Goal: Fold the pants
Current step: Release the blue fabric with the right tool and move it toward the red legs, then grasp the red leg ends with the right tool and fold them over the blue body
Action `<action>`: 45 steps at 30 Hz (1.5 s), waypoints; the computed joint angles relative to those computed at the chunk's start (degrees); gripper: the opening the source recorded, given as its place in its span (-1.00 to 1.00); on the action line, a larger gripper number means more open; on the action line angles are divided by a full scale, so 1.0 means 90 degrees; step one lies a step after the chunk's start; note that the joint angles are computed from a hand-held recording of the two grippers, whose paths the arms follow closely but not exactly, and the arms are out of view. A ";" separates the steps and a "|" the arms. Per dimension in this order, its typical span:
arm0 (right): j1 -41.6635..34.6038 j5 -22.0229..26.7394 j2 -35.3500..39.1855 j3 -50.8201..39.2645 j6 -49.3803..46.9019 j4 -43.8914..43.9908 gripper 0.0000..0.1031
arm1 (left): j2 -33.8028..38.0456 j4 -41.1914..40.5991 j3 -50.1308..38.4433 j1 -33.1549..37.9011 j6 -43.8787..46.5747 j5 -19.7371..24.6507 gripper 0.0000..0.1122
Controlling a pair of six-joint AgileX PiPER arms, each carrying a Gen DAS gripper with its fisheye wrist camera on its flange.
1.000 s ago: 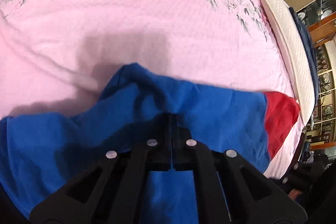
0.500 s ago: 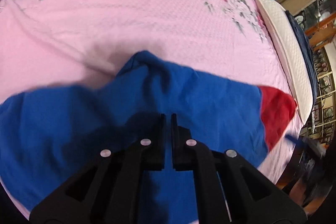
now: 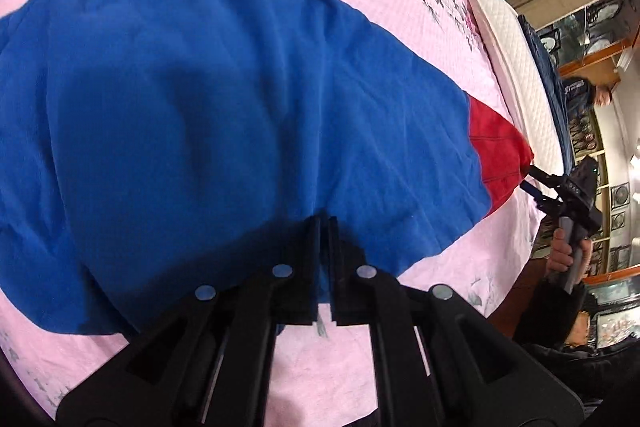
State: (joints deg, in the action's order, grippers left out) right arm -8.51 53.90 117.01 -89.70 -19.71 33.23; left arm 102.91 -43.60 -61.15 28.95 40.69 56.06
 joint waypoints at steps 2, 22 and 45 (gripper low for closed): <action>-0.0168 0.0065 0.0331 -0.0213 -0.0087 0.0146 0.24 | -0.0013 -0.0052 0.0057 0.0046 0.0071 0.0010 -0.93; -0.0231 0.0112 0.0581 -0.0648 -0.1223 0.1386 -0.69 | -0.0565 0.1471 -0.1018 -0.2162 -0.2048 -0.0407 -0.71; 0.0463 -0.0082 -0.0132 -0.0602 -0.0799 0.0513 -0.69 | 0.1441 0.0894 -0.3126 -0.3698 -0.2737 -0.0357 -0.66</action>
State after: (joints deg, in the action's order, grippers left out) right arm -4.34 53.15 115.82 -95.12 -26.90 37.85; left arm 115.88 -35.55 -89.28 -4.33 16.05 52.85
